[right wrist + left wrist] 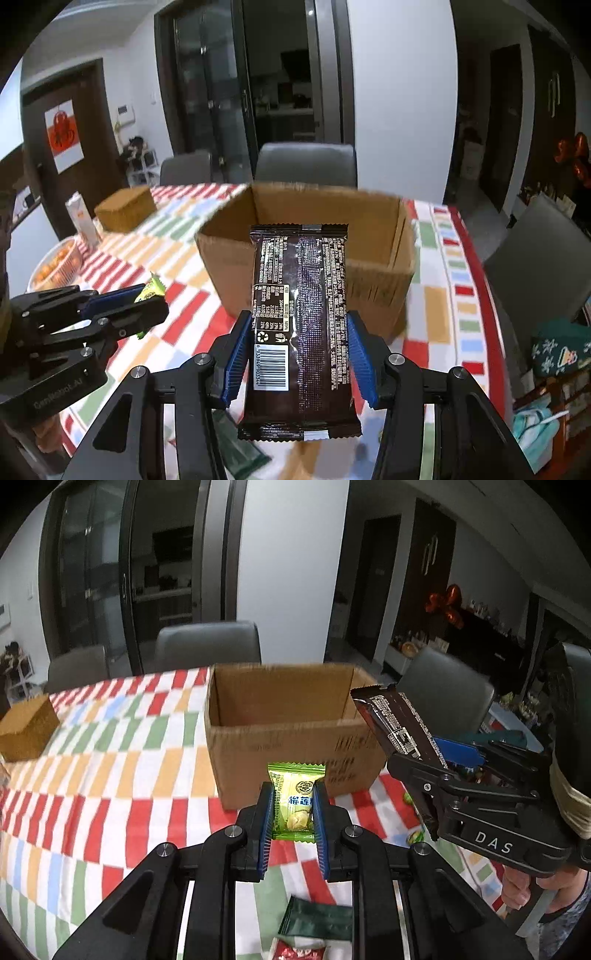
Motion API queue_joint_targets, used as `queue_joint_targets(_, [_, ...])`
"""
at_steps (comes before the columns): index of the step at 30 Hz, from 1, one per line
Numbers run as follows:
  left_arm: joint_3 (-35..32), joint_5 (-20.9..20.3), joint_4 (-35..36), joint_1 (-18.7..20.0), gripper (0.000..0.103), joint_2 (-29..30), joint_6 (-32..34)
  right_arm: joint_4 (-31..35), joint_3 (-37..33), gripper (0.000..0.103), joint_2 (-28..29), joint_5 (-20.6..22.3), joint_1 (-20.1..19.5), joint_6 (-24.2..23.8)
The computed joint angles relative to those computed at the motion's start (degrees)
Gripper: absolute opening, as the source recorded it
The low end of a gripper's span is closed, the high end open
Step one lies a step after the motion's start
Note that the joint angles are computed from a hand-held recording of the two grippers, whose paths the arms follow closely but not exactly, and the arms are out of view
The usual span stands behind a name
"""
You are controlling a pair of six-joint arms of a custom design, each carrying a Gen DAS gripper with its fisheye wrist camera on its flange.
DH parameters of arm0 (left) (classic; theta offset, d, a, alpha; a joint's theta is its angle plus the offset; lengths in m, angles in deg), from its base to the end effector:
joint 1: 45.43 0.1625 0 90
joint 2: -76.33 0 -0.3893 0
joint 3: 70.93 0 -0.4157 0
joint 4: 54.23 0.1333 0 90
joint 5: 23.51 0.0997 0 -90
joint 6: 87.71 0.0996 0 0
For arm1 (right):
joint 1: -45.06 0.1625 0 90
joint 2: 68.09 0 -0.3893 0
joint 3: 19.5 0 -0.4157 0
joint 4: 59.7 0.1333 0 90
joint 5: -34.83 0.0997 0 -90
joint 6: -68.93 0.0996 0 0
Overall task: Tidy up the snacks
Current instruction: 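Lift both snacks and carry them over the box with both tools, then open both tools to release the chocolate bar and candy into the box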
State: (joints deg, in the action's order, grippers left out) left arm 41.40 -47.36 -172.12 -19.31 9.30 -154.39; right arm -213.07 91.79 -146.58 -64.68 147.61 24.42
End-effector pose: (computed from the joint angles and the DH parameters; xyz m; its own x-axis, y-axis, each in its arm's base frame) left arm -0.3748 -0.4337 0.1572 -0.7600 -0.1944 -0.6202 0.4013 0.6103 -0.6830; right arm 0.2364 -0.5241 0.2849 -0.5684 -0.6835 0.4580 -0.8211 0.5066 -0.2630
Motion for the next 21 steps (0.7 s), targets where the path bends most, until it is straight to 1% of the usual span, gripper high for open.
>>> queue_joint_targets(4, [-1.29,2.08,-0.91,-0.17,0.021,0.03,2.69,-0.50,-1.65,0.051,0.25,1.15,0.86,0.35])
queue_joint_targets(11, [-3.29,3.57,-4.10,0.85,0.021,0.63,8.16,-0.86,-4.35,0.051,1.75,1.10,2.11,-0.11])
queue_joint_targets(19, [-6.92,4.11,-7.71,3.27,0.021,2.05,14.72,1.85,-10.72,0.051,6.48,-0.07,3.08,1.17])
queue_joint_targets(21, [-7.67,3.93,-10.14,4.06,0.021,2.55,17.44,2.85,-12.83,0.051,8.23,-0.74,3.24,1.62])
